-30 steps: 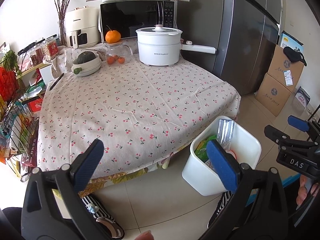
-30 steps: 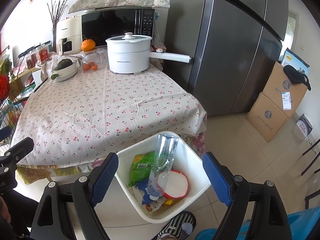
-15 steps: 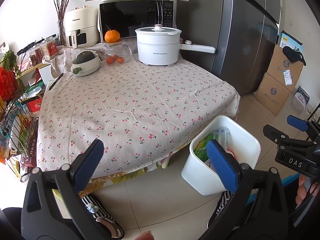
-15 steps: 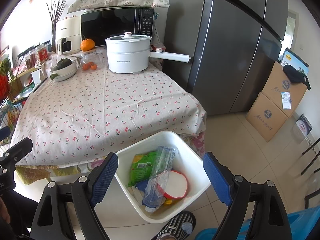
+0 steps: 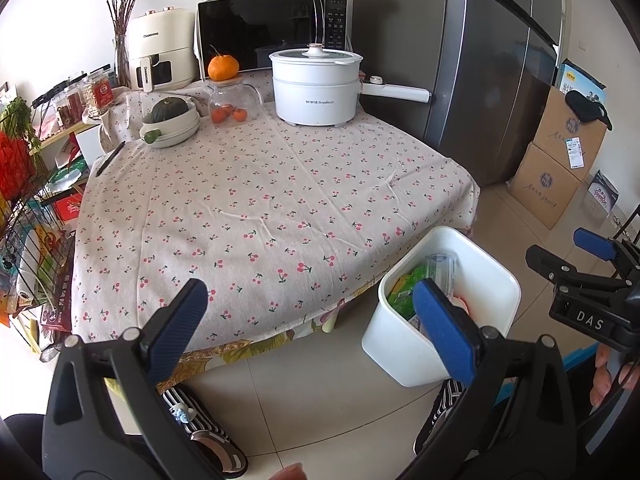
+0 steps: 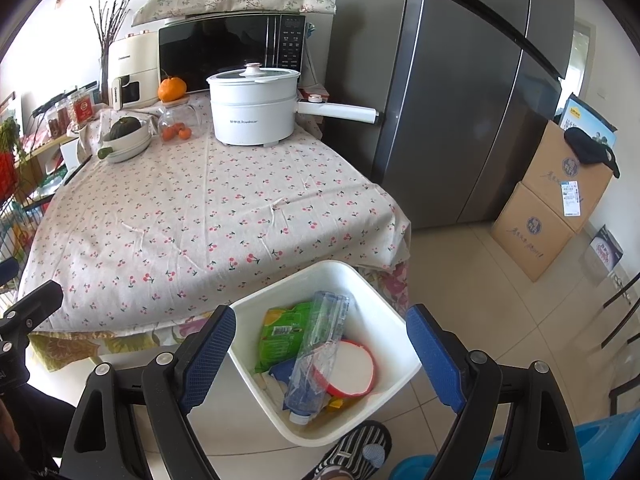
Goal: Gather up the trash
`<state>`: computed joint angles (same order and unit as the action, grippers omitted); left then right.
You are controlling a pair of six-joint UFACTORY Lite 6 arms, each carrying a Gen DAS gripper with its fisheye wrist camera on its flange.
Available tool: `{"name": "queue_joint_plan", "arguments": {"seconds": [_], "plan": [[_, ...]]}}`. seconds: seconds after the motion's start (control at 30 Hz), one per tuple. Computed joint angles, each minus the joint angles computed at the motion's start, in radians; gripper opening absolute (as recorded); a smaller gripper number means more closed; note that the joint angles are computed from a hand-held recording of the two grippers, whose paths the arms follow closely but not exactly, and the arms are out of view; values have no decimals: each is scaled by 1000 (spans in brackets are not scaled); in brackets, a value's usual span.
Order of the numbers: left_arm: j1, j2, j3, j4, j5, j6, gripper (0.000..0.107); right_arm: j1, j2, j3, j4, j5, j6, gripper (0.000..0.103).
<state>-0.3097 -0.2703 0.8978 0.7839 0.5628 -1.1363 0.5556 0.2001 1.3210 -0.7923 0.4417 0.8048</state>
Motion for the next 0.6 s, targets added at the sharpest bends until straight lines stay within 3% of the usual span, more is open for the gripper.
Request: {"name": "queue_joint_plan", "arguments": {"seconds": [0.6], "plan": [[46, 16, 11, -86, -19, 80, 102, -8, -5, -3, 3, 2, 25, 92]]}}
